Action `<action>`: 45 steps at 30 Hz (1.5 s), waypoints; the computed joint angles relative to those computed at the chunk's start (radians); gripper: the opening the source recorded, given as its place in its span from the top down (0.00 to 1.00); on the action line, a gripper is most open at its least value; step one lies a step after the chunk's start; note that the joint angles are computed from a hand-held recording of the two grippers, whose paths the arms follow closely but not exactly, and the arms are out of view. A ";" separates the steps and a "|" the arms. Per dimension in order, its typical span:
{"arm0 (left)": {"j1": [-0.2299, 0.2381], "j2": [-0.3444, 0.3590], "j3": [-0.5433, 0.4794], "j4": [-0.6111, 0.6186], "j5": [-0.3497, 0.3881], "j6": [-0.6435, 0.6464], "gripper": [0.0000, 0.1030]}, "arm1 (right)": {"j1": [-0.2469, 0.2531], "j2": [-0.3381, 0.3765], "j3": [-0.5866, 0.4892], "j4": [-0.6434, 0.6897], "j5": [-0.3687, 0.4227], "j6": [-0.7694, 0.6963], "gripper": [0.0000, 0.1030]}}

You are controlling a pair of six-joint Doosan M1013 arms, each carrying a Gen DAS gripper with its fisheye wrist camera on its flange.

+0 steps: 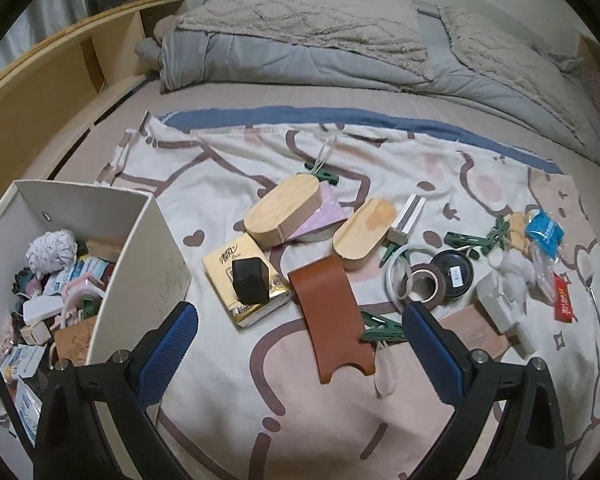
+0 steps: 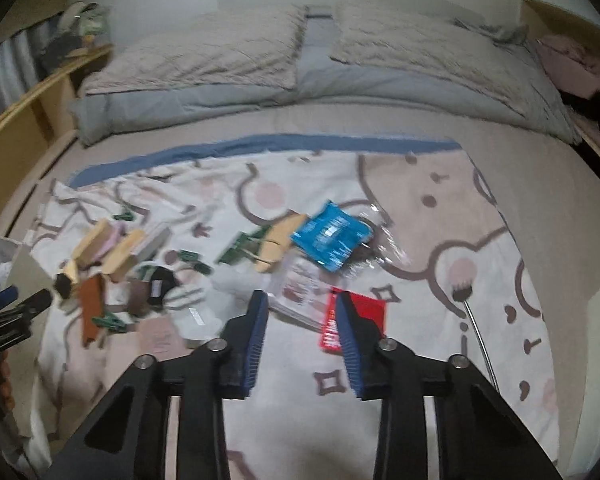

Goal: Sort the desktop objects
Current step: 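Lower the right tool onto the red gloves packet and close it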

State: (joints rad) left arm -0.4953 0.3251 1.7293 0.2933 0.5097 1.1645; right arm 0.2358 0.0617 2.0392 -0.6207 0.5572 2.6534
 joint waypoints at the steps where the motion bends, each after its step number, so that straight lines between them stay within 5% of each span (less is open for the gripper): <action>1: 0.000 0.004 -0.003 -0.002 0.006 0.000 0.00 | -0.011 0.004 0.001 0.023 -0.001 0.002 0.71; 30: 0.035 0.084 -0.074 -0.081 0.045 -0.061 0.00 | -0.180 0.133 -0.020 0.309 -0.024 -0.037 0.77; 45: 0.003 0.124 -0.106 0.175 0.035 -0.218 0.00 | -0.186 0.142 0.001 0.463 -0.035 -0.241 0.76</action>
State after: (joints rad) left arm -0.4920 0.4492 1.6231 0.4681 0.5444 0.9464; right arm 0.0501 0.2040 2.0405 -0.1580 0.5226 2.4122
